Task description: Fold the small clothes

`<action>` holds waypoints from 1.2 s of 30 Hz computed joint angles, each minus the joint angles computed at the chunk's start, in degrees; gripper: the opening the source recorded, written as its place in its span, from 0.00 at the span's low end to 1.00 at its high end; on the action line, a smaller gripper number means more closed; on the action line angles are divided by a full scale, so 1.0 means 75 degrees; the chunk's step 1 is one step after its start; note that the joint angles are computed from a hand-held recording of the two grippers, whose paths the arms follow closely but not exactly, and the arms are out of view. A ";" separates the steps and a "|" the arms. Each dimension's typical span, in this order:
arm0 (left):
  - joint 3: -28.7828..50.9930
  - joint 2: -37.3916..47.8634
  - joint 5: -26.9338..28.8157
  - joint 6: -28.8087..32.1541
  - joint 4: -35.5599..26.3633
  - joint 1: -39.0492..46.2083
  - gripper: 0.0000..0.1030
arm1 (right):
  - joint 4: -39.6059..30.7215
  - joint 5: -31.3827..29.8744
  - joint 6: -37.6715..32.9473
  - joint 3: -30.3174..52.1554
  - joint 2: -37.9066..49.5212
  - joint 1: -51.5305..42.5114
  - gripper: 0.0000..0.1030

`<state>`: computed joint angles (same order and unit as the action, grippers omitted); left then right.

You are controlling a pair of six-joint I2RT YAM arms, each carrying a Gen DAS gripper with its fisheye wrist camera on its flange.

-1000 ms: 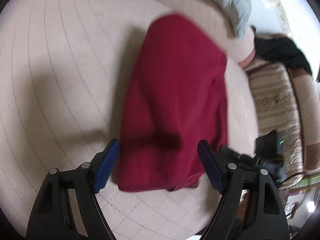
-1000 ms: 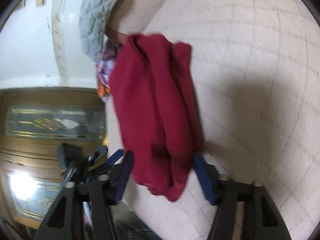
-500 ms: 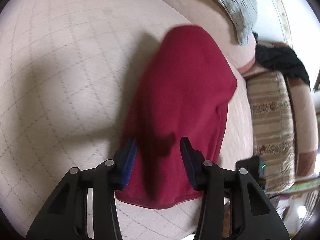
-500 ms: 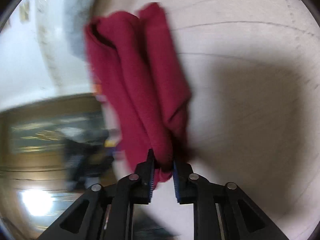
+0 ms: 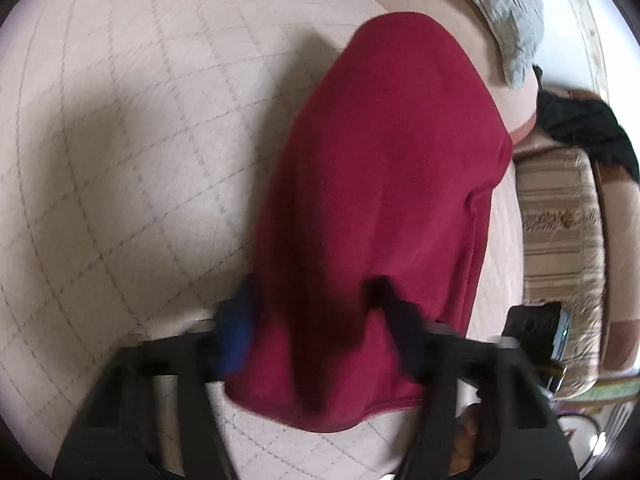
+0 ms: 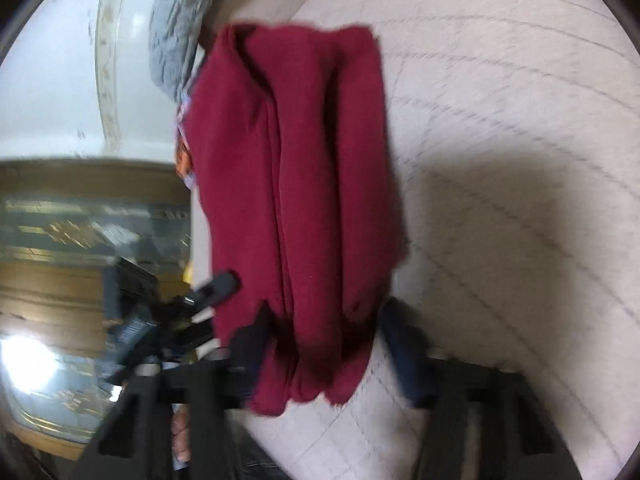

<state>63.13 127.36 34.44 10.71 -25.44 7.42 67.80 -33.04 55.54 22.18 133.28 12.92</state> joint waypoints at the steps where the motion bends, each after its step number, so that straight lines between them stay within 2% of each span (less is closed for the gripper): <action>1: 0.0112 0.0065 0.0143 0.0156 -0.0306 0.0139 0.21 | 0.0110 0.0137 0.0029 0.0017 0.0048 0.0126 0.34; 3: 0.0059 -0.0098 0.0566 0.0455 -0.0755 0.0419 0.15 | -0.0060 0.0126 -0.0071 -0.0030 -0.0065 0.0037 0.23; 5: -0.0192 -0.0569 0.0975 0.0877 -0.1253 0.0591 0.13 | -0.0078 -0.0371 -0.0139 -0.0165 -0.0284 -0.0274 0.20; 7: -0.0695 -0.1035 0.1585 0.1398 -0.1630 0.0873 0.13 | -0.1430 -0.0792 -0.0904 -0.0428 -0.1502 -0.0770 0.20; 8: -0.1223 -0.1358 0.1510 0.1518 -0.1165 0.0897 0.13 | -0.1986 -0.0902 -0.1250 -0.0616 -0.2059 -0.1001 0.20; 9: -0.1579 -0.1460 0.1135 0.1368 -0.0585 0.0717 0.13 | -0.2351 -0.1024 -0.1556 -0.0708 -0.2420 -0.1167 0.20; 11: -0.1750 -0.1322 0.0211 0.0841 0.0054 0.0312 0.15 | -0.2274 -0.1043 -0.1593 -0.0577 -0.2167 -0.1101 0.20; 12: -0.1766 -0.1204 -0.0205 0.0715 0.0254 0.0171 0.19 | -0.2139 -0.0960 -0.1423 -0.0340 -0.1660 -0.0882 0.20; 13: -0.1779 -0.1177 -0.0361 0.0695 0.0302 0.0123 0.28 | -0.2490 -0.0776 -0.1489 0.0067 -0.1161 -0.0599 0.21; 14: -0.1847 -0.1259 -0.0486 0.0699 0.0340 0.0156 0.36 | -0.2702 -0.0576 -0.1472 0.0305 -0.1027 -0.0428 0.22; 15: -0.1971 -0.1551 -0.0603 0.0831 0.0342 0.0225 0.39 | -0.2642 -0.0471 -0.1436 0.0318 -0.0981 -0.0408 0.23; 16: -0.2067 -0.1811 -0.0680 0.1009 0.0358 0.0284 0.43 | -0.2789 -0.0586 -0.1454 0.0265 -0.1162 -0.0534 0.26; 18: -0.2231 -0.2342 -0.0905 0.1194 0.0440 0.0483 0.51 | -0.4033 -0.0561 -0.2015 0.0156 -0.2149 -0.0822 0.41; 19: -0.2296 -0.2629 -0.0966 0.1173 0.0574 0.0602 0.58 | -0.4202 -0.0522 -0.2167 -0.0023 -0.2560 -0.0952 0.48; 20: -0.2199 -0.2771 -0.0930 0.1160 0.0544 0.0669 0.67 | -0.4318 -0.0489 -0.2213 -0.0244 -0.3118 -0.1095 0.63; 21: -0.1972 -0.2819 -0.0854 0.1062 0.0403 0.0630 0.70 | -0.4630 -0.0415 -0.2205 -0.0295 -0.3630 -0.1121 0.70; 24: -0.0923 -0.2310 -0.0934 0.0749 -0.0017 0.0366 0.71 | -0.5454 -0.0462 -0.2525 0.0031 -0.4465 -0.1082 0.70; 26: -0.0004 -0.1824 -0.1147 0.0197 0.0050 -0.0240 0.71 | -0.5945 -0.0710 -0.2970 0.0496 -0.4624 -0.1197 0.70; 28: 0.0915 -0.1166 -0.1281 -0.0233 -0.0049 -0.0574 0.71 | -0.6178 -0.0983 -0.3170 0.1638 -0.3981 -0.1244 0.67; 31: 0.1821 -0.0246 -0.0619 -0.0556 -0.0037 -0.0502 0.71 | -0.6425 -0.1040 -0.3404 0.2973 -0.2813 -0.1420 0.49; 33: 0.2162 0.0418 -0.0134 -0.1068 0.0141 -0.0406 0.70 | -0.6186 -0.1126 -0.3183 0.3499 -0.2146 -0.1454 0.39; 34: 0.2393 0.0655 -0.0001 -0.1321 0.0036 -0.0426 0.65 | -0.5965 -0.1173 -0.3084 0.3678 -0.1755 -0.1478 0.36; 35: 0.2601 0.0864 0.0208 -0.1354 -0.0104 -0.0373 0.60 | -0.5620 -0.1133 -0.2989 0.3716 -0.1441 -0.1474 0.29; 36: 0.2666 0.0936 0.0227 -0.1378 -0.0133 -0.0399 0.59 | -0.5571 -0.1076 -0.2857 0.3836 -0.1327 -0.1423 0.14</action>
<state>83.13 134.38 36.15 0.37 -26.44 4.42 26.02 -41.11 34.11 50.96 123.33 2.24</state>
